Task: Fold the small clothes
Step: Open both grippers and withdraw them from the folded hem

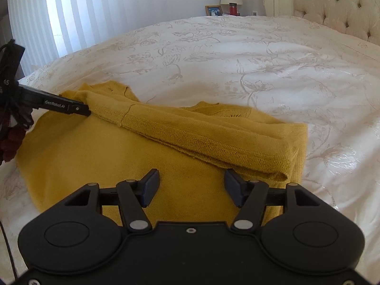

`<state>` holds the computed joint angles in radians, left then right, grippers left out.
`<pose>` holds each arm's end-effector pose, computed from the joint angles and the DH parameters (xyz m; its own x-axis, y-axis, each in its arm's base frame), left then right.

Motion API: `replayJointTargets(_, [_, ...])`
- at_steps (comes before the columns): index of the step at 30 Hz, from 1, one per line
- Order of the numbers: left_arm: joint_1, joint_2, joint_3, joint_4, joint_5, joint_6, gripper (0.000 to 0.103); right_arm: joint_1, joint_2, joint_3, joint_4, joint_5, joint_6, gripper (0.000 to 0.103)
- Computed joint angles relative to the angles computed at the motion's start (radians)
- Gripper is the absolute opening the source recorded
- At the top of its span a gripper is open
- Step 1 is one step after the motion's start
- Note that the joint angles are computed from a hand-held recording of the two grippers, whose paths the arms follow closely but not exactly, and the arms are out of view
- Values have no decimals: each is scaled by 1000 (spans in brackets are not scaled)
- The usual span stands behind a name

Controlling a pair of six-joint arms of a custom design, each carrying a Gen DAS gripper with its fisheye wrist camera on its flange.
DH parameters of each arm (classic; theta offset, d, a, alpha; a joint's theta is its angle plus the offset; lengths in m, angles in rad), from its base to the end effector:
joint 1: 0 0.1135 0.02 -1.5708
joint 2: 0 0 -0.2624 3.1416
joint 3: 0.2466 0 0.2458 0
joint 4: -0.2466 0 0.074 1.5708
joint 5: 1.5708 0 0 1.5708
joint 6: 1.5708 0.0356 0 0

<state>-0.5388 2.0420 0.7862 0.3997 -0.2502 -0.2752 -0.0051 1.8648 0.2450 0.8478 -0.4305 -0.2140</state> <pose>0.2973 -0.1675 0.0573 -0.7211 0.1244 -0.6815 0.1682 0.9857 0.0019 0.2206 0.0137 0.0494 -0.6191 -0.1898 -0.7620 -0.4358 0.8903 0.1323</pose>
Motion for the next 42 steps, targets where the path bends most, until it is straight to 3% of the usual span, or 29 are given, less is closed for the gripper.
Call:
replayJointTargets(5, [20,21,77,-51,-1,10,31,22,64,32,70,24,29,70])
replayJointTargets(9, [38,24,121,-86,-9,-6,31,29,119,69,147,85,125,69])
replayJointTargets(13, [55,23,166,-152,-31,-69,31,24,147,58,252,197,216,70])
replayJointTargets(16, [54,-22,126,-145,-11,-127,31,3,128,41,275,243,226,70])
replayJointTargets(21, [-29,-117,28,-155,-11,-151,31,-99,41,35,200,146,267,72])
replayJointTargets(25, [-125,-101,27,-196,13,-132,31,-167,7,39,151,94,271,73])
replayJointTargets(33, [-207,89,263,-274,-16,-121,31,-259,4,57,104,32,305,73])
replayJointTargets(42, [-145,225,567,-418,28,-264,31,-291,28,74,83,4,297,73])
